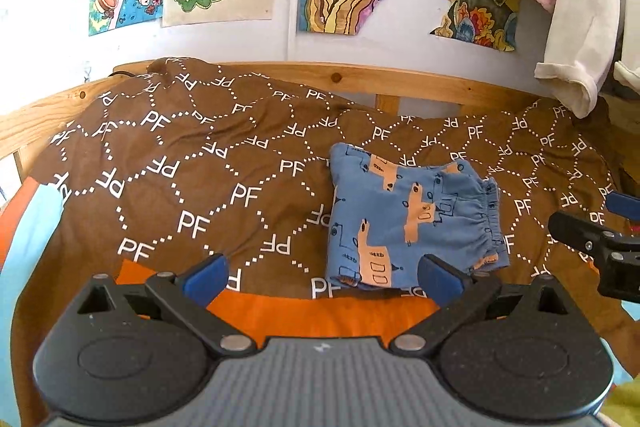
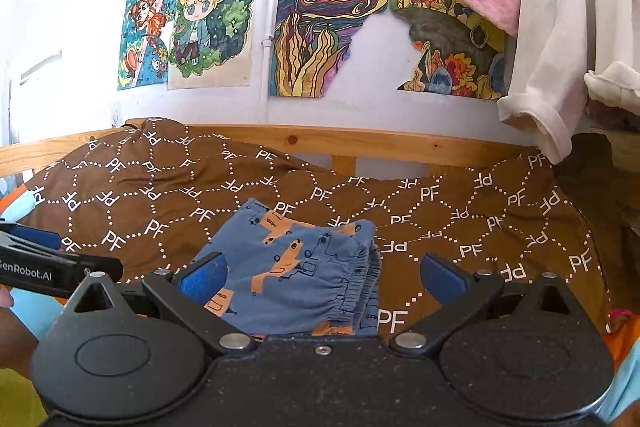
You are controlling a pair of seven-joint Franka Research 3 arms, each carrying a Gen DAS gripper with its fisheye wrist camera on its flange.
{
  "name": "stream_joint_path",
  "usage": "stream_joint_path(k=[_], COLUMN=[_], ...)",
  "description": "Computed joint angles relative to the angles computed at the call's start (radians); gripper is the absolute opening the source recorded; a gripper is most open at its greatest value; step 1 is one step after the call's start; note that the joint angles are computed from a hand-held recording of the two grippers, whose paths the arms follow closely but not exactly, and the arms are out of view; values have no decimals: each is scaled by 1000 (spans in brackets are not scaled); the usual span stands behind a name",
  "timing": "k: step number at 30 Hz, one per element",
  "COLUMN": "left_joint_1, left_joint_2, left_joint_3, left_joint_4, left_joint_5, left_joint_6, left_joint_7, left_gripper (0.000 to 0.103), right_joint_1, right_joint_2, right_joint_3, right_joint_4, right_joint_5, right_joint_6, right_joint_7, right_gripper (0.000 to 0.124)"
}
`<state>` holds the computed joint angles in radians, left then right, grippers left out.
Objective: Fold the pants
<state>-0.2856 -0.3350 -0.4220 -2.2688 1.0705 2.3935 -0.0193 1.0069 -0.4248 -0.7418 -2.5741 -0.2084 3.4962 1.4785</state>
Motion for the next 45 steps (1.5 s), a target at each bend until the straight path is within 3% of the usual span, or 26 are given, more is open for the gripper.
stream_joint_path(k=[10, 17, 21, 31, 45], left_joint_1=[-5, -6, -12, -10, -22], left_joint_2=[-54, -61, -48, -33, -12], left_joint_3=[-15, -20, -14, -18, -6], left_joint_4=[-85, -117, -125, -131, -127], left_joint_5=[-23, -17, -32, -10, 5], left_joint_6=[23, 25, 39, 50, 41], left_joint_7=[-44, -49, -51, -53, -38], left_gripper=[103, 103, 103, 103, 103], right_joint_1=[-206, -410, -475, -552, -554], right_joint_2=[-4, 0, -12, -3, 8], right_joint_3=[218, 435, 510, 602, 619], right_joint_4=[-79, -134, -173, -188, -190], right_joint_5=[71, 170, 223, 277, 316], right_joint_6=[15, 6, 14, -8, -38], right_joint_7=[67, 93, 113, 80, 38], right_gripper=[102, 102, 102, 102, 102])
